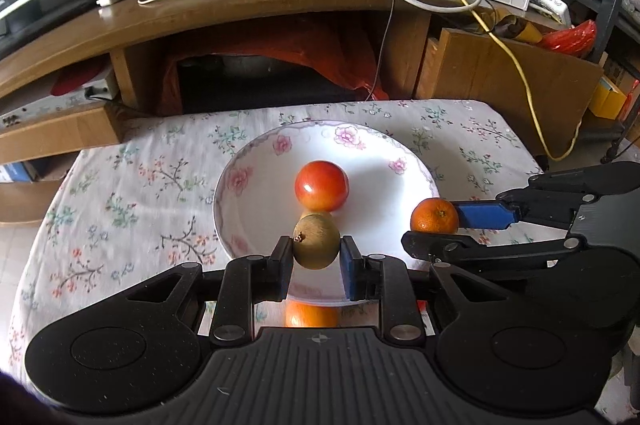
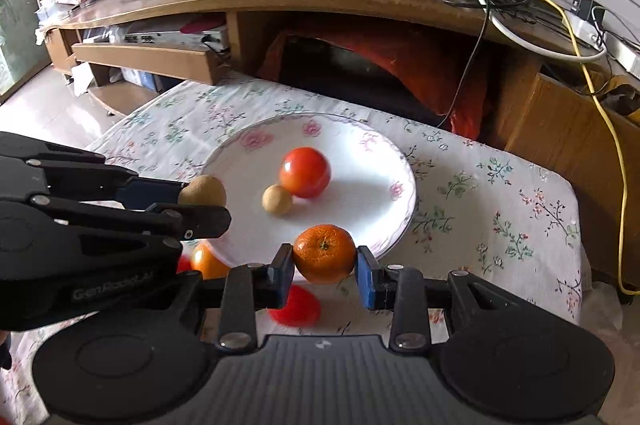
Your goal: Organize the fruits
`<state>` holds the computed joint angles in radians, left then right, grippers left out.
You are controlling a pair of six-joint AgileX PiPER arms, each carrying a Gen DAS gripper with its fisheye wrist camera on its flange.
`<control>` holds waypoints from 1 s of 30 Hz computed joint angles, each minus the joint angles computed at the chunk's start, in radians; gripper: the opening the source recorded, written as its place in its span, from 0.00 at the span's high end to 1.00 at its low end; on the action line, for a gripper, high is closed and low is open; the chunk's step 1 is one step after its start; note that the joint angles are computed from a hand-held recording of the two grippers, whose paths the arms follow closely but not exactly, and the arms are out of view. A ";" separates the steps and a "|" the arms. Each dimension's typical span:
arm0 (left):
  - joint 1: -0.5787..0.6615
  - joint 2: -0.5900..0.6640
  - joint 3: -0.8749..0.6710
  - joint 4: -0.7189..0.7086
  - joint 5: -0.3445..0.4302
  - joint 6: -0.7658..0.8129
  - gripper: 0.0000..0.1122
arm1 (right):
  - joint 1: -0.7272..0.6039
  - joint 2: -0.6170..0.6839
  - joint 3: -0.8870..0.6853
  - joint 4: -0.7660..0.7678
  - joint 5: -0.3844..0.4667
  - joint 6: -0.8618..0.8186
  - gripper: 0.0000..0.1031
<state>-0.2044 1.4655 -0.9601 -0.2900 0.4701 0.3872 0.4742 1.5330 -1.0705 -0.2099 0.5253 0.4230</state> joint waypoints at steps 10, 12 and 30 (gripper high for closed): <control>-0.009 0.089 -0.056 0.056 -0.021 -0.053 0.73 | -0.040 0.098 -0.056 0.008 -0.041 -0.049 0.67; -0.013 0.098 -0.059 0.073 -0.026 -0.072 0.73 | -0.043 0.112 -0.060 0.001 -0.044 -0.049 0.67; -0.018 0.134 -0.078 0.151 -0.019 -0.159 0.71 | -0.039 0.163 -0.081 -0.035 -0.065 -0.060 0.66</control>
<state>-0.2220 1.6000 -1.0384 -0.1392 0.4506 0.2283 0.4352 1.6959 -1.1515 -0.2450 0.4602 0.3629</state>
